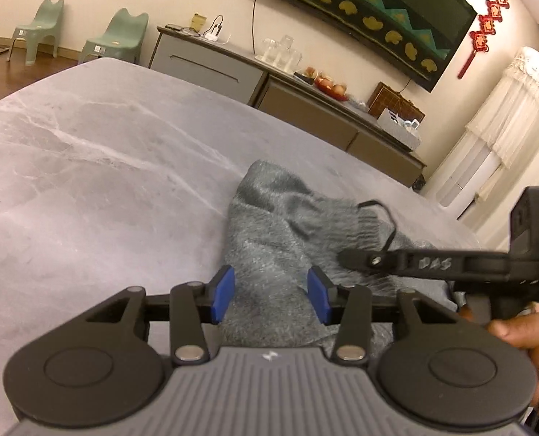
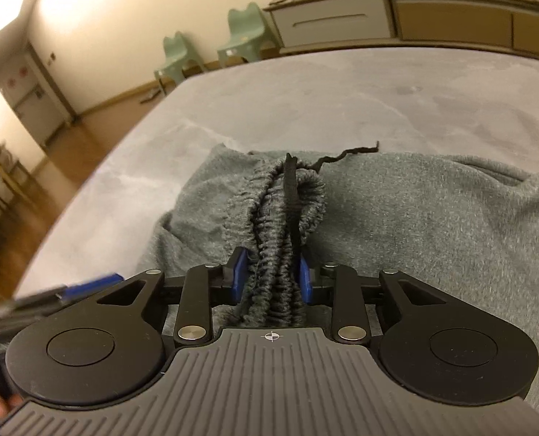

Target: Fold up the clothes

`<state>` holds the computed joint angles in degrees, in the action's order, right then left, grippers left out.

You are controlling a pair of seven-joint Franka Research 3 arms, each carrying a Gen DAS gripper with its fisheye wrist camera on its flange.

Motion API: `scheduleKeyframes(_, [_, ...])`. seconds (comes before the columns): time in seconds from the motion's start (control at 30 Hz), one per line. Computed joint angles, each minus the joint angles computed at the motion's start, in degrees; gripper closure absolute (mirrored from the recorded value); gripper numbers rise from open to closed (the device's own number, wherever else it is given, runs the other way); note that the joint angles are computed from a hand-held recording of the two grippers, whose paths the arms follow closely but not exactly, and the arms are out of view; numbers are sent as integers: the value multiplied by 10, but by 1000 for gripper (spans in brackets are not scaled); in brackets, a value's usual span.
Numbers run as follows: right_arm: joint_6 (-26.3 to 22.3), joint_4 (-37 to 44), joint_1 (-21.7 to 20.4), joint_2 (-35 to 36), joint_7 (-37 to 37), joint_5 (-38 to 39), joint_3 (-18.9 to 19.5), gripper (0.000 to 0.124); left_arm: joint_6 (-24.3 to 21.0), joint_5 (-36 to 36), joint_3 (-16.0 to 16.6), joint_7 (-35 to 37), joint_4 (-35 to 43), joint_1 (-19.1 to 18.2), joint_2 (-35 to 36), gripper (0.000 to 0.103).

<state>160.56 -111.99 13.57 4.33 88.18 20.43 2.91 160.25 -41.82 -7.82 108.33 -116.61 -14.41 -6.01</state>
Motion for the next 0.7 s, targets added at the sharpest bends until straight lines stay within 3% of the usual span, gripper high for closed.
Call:
scheduleKeyframes(0.1, [7,-8,-3,-9,-27,41,5,94,-1,27,-5,-11,-1,1,0,59])
scheduleKeyframes(0.17, [8,-13,-1,-11,-29,28,3,94,-12,67,-9,-39,4,5,5,59])
scheduleKeyframes(0.2, [11,-16,2,-14,-6,-3,-1,93,-21,89,-10,-56,9,9,8,58])
scheduleKeyframes(0.33, [16,-23,4,-32,132,-171,-16,61,-33,133,-13,-91,4,14,5,54])
scheduleKeyframes(0.43, [33,-12,-3,-42,279,-357,-17,59,-37,148,-12,-105,1,14,2,54])
scheduleKeyframes(0.47, [36,3,-4,-38,291,-386,-14,58,-36,144,-10,-105,1,13,1,55])
scheduleKeyframes(0.6, [-34,158,14,69,112,-286,14,44,-36,134,-5,-123,3,15,1,53])
scheduleKeyframes(0.7, [-156,293,29,161,47,-254,13,47,-55,98,3,-104,5,13,1,50])
